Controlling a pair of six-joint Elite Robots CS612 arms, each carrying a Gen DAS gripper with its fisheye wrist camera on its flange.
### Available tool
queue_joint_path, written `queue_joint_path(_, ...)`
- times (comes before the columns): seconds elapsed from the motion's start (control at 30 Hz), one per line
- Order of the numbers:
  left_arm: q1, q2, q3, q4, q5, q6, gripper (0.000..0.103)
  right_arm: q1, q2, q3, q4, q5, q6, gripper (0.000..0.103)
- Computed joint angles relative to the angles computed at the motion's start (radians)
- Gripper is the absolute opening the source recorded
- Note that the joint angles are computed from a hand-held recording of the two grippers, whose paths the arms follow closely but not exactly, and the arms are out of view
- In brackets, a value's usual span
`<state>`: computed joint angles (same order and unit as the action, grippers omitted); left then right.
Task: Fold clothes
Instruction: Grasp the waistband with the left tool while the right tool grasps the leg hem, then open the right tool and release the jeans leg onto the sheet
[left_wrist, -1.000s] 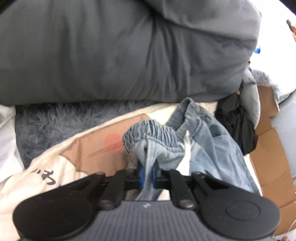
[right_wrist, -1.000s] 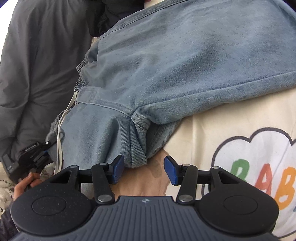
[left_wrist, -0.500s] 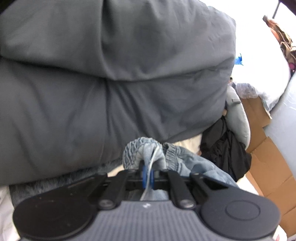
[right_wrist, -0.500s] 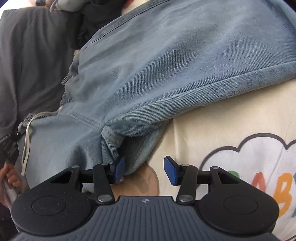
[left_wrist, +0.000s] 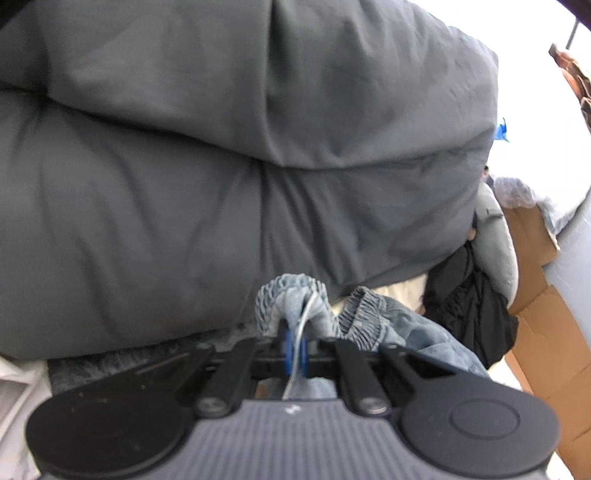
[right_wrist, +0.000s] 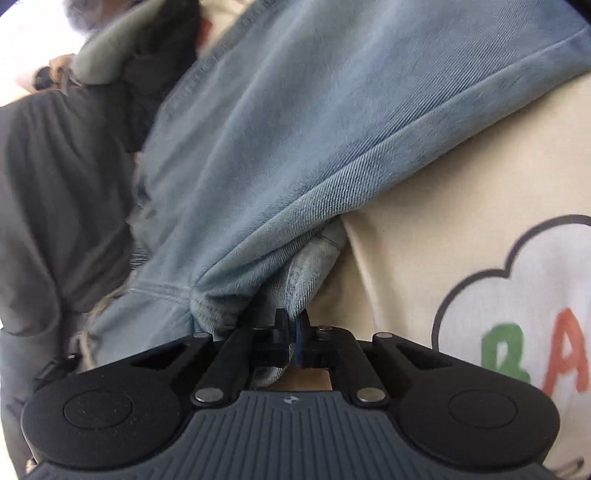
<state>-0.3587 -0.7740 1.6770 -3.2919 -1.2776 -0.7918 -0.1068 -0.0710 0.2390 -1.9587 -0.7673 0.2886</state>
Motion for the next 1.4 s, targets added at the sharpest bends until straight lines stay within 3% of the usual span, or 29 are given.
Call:
queue_joint_path(0.17,0.003,-0.002,-0.004,0.000,0.003,0.001,0.005,-0.014,-0.111,0.198,-0.117,0.011,0.049,0.000)
queue_joint_path(0.43,0.010,0.005,-0.032,0.004,0.016,0.019,0.005,-0.059,-0.215,0.352,-0.172,-0.055,0.065,0.000)
queue_joint_path(0.8,0.005,0.014,-0.038,0.020,0.045,-0.007,0.004,-0.159,-0.441,0.654,-0.146,-0.303,0.048,0.000)
queue_joint_path(1.03,0.000,0.012,-0.031,0.031,0.063,-0.021,0.004,-0.205,-0.524,0.733,-0.148,-0.427,0.018,0.000)
queue_joint_path(1.4,-0.006,-0.002,-0.017,0.072,0.072,-0.017,0.005,-0.240,-0.621,0.851,-0.227,-0.545,0.078,0.001)
